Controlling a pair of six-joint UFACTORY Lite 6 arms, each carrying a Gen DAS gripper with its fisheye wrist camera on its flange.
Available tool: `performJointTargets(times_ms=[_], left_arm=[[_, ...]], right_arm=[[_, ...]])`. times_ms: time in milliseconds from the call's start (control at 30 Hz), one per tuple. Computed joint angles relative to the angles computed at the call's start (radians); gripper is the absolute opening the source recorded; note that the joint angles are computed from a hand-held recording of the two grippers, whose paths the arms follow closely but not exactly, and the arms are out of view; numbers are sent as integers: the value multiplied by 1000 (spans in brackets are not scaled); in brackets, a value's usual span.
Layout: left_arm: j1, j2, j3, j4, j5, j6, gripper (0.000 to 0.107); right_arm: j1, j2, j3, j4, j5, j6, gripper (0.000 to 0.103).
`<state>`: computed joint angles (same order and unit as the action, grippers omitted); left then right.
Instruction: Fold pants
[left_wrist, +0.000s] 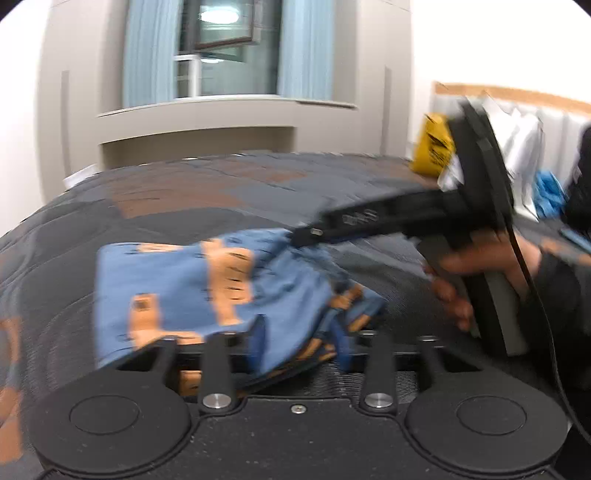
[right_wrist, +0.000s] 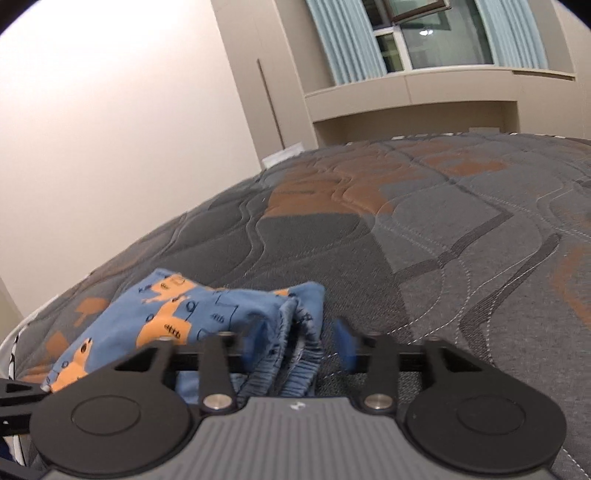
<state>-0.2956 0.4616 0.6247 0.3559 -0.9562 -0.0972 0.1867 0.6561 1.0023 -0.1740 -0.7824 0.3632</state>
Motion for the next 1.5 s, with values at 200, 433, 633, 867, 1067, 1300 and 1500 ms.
performJointTargets(times_ms=[200,433,633,867,1067,1300,1500], left_arm=[[88,-130,-140,-181,-109,-19,99],[164,-36,-27,-199,69,-118,95],[232,27,-8,-94,62,-179,96],[250,-5,-28,-78,45,-175,102],[186,4,43,-200,69,-121,102],[182,143,243,-206,232,-191,102],[250,144,244,-40,214,-320,102]], right_arm=[[153,-93,-115,402,-47,-280,103],[289,-61,-89,760,8,-532,103],[286,-85,-181,728,-34,-427,103],[275,-133,-267,658,-111,-331,103],[275,-121,-153,744,-58,-501,103],[194,98,223,766,158,-731,103],[101,126,235,506,215,-437,103]])
